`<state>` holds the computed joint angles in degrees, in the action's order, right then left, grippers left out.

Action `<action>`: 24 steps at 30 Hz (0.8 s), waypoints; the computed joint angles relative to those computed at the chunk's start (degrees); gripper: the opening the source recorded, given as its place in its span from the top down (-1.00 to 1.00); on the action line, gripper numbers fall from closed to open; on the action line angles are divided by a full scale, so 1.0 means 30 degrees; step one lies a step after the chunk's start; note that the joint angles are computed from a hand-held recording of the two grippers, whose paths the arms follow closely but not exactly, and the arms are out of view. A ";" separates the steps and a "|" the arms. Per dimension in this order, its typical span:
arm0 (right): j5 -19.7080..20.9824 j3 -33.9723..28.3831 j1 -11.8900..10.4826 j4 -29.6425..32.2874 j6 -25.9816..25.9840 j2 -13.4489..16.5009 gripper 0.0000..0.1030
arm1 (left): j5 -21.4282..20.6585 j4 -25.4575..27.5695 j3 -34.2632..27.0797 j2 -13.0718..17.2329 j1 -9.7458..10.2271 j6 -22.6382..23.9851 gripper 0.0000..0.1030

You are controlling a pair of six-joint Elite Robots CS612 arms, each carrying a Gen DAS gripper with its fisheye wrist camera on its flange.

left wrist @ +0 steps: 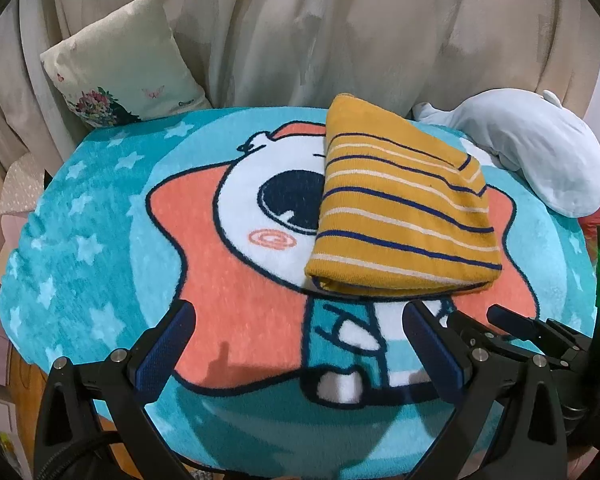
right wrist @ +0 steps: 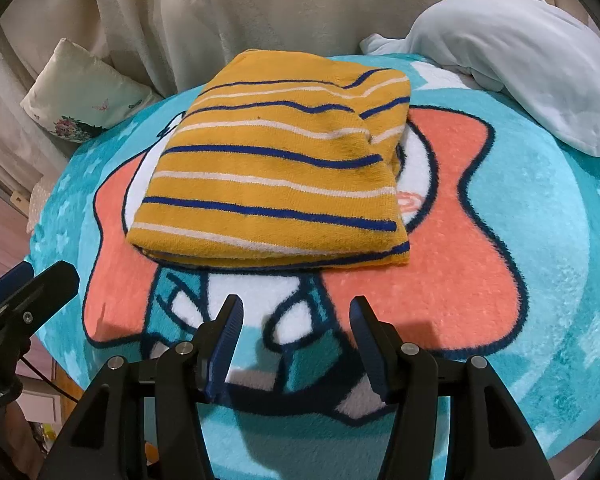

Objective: Fold small clothes

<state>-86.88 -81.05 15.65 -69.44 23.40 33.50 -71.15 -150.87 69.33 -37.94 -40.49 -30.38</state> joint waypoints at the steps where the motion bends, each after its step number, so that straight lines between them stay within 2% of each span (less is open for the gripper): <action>1: -0.0027 0.0013 0.0011 0.0010 -0.0014 -0.0013 -0.16 | -0.0042 0.0023 0.0005 -0.0004 0.0008 -0.0017 -1.00; 24: -0.0345 -0.0386 0.0138 0.0199 -0.0096 0.0160 -0.17 | -0.0424 -0.0022 0.0382 -0.0181 -0.0006 -0.0252 -1.00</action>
<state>-87.91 -82.21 16.06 -68.84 23.11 33.98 -72.42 -150.94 70.47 -38.49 -40.51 -31.13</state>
